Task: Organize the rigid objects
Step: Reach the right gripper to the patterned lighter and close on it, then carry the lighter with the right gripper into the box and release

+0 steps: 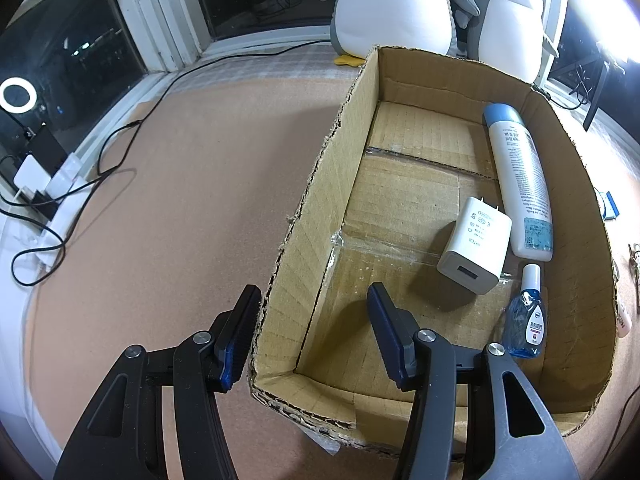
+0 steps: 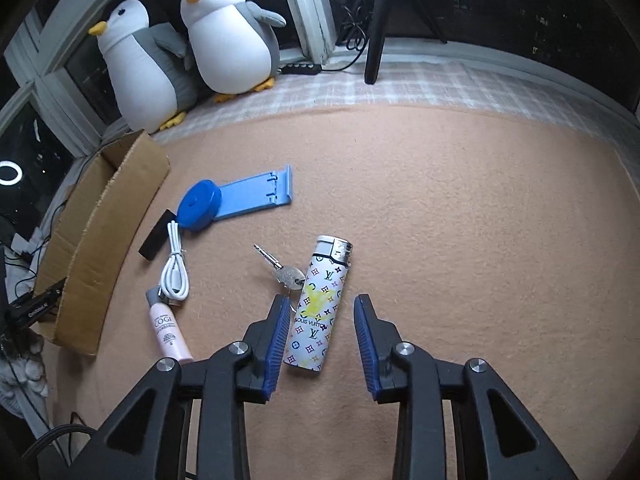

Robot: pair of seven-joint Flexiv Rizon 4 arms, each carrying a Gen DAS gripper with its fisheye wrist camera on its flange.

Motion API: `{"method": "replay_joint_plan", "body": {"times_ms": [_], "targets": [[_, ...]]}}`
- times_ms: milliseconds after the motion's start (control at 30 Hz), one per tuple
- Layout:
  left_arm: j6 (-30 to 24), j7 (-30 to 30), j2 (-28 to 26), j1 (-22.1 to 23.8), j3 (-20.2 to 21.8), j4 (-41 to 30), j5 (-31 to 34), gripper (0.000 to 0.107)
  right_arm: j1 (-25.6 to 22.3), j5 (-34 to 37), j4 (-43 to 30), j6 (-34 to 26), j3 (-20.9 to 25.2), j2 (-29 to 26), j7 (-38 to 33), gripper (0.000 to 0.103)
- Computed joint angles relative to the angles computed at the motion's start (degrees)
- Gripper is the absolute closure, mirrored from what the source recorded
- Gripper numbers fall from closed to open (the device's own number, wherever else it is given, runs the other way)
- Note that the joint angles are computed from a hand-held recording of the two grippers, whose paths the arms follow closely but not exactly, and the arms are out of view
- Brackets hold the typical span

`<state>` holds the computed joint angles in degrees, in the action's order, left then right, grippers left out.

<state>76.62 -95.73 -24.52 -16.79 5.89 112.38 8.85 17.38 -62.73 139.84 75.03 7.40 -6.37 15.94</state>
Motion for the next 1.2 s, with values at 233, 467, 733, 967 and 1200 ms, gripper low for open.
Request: {"method": "replay_joint_plan", "body": {"times_ms": [233,467,733,967,1200], "targets": [[0.0,0.0,0.1,0.1,-0.2,0.1,-0.2,0.053,3.5,7.3,-3.0,-7.8,1.7,-1.9,-8.6,0.073],[0.1,0.1,0.1,0.2,-0.2,0.2,-0.2,0.053,3.2,9.9,-1.4,-8.5,1.5,-0.7,-10.4,0.073],[0.1,0.1,0.1,0.2,-0.2,0.2,-0.2,0.053,2.0,10.1,0.0,-8.3,1.5,0.4,-10.4,0.073],[0.2,0.1,0.1,0.3,-0.3,0.3,-0.4,0.053,2.8,9.9,-2.2,-10.0,1.3,-1.4,-12.8,0.082],[0.4,0.4,0.2,0.4,-0.4,0.5,-0.7,0.053,2.6,9.0,-1.2,-8.6,0.9,-0.7,-11.0,0.082]]}}
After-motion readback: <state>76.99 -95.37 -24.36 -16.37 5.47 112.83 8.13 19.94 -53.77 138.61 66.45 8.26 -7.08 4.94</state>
